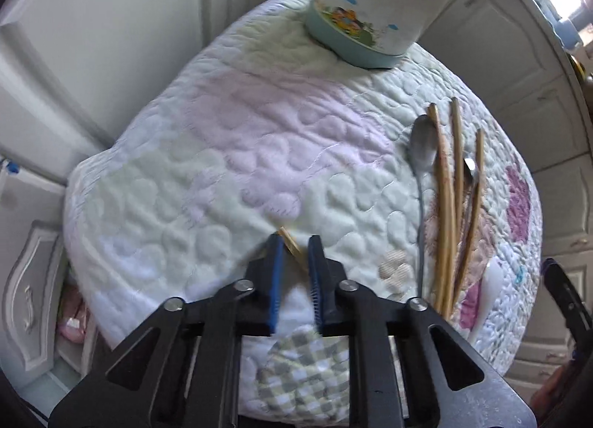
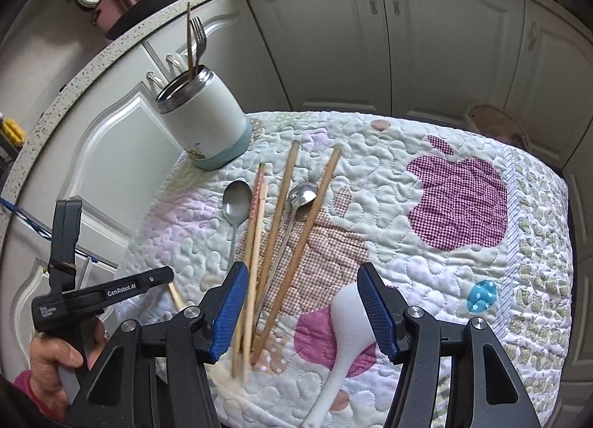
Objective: Organize utensils
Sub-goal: 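Grasp a wooden chopstick with the left tool while the right tool grasps another chopstick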
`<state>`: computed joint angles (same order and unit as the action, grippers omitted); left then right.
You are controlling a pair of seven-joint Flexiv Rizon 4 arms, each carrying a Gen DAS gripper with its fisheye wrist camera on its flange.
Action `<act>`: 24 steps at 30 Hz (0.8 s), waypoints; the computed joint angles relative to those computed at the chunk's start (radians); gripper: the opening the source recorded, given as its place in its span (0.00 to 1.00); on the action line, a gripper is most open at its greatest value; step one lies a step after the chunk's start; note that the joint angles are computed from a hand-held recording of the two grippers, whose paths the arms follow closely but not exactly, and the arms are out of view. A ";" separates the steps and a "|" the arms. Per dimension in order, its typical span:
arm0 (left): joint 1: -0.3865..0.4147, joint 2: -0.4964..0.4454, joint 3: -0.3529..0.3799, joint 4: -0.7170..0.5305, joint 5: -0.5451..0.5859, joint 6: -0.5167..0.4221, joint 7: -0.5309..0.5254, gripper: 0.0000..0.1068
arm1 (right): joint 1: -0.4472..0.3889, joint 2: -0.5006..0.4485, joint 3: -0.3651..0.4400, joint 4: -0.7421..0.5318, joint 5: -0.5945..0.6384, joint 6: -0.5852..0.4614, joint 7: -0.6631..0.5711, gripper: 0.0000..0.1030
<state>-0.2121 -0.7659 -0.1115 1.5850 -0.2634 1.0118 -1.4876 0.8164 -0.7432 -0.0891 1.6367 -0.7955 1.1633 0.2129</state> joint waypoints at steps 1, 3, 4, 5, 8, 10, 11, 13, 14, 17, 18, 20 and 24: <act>-0.001 -0.009 0.000 -0.017 0.005 -0.003 0.007 0.07 | -0.004 -0.003 0.002 -0.002 0.003 0.002 -0.001 0.58; 0.006 -0.032 -0.012 -0.057 0.006 -0.005 0.038 0.07 | -0.014 -0.012 0.010 -0.014 0.017 -0.002 -0.012 0.58; 0.007 -0.043 -0.015 -0.080 0.004 -0.015 0.048 0.07 | -0.018 -0.017 0.013 -0.020 0.024 -0.002 -0.020 0.58; 0.011 -0.051 -0.021 -0.098 -0.002 -0.030 0.059 0.07 | -0.023 -0.023 0.017 -0.028 0.033 -0.004 -0.031 0.58; 0.025 -0.049 -0.040 -0.106 -0.019 -0.033 0.101 0.07 | -0.034 -0.041 0.027 -0.054 0.058 -0.018 -0.069 0.58; 0.033 -0.043 -0.045 -0.105 -0.030 -0.045 0.124 0.07 | -0.041 -0.054 0.023 -0.071 0.073 -0.015 -0.085 0.58; 0.039 -0.038 -0.049 -0.101 -0.038 -0.057 0.133 0.07 | -0.046 -0.062 0.020 -0.081 0.079 -0.009 -0.093 0.58; 0.049 -0.024 -0.053 -0.086 -0.059 -0.069 0.141 0.14 | -0.059 -0.082 0.019 -0.108 0.095 -0.002 -0.121 0.58; 0.050 -0.018 -0.050 -0.078 -0.065 -0.068 0.142 0.19 | -0.066 -0.094 0.023 -0.128 0.107 -0.011 -0.144 0.58; 0.044 -0.011 -0.033 -0.066 -0.070 -0.061 0.123 0.38 | -0.103 -0.137 0.047 -0.203 0.165 -0.079 -0.226 0.45; 0.036 -0.017 -0.021 -0.077 -0.064 -0.072 0.105 0.38 | -0.117 -0.153 0.060 -0.230 0.194 -0.097 -0.248 0.43; 0.018 -0.035 -0.001 -0.102 -0.051 -0.084 0.062 0.38 | -0.135 -0.176 0.065 -0.254 0.230 -0.074 -0.269 0.43; -0.005 -0.069 0.023 -0.154 -0.019 -0.107 -0.001 0.38 | -0.160 -0.236 0.083 -0.347 0.296 -0.128 -0.348 0.43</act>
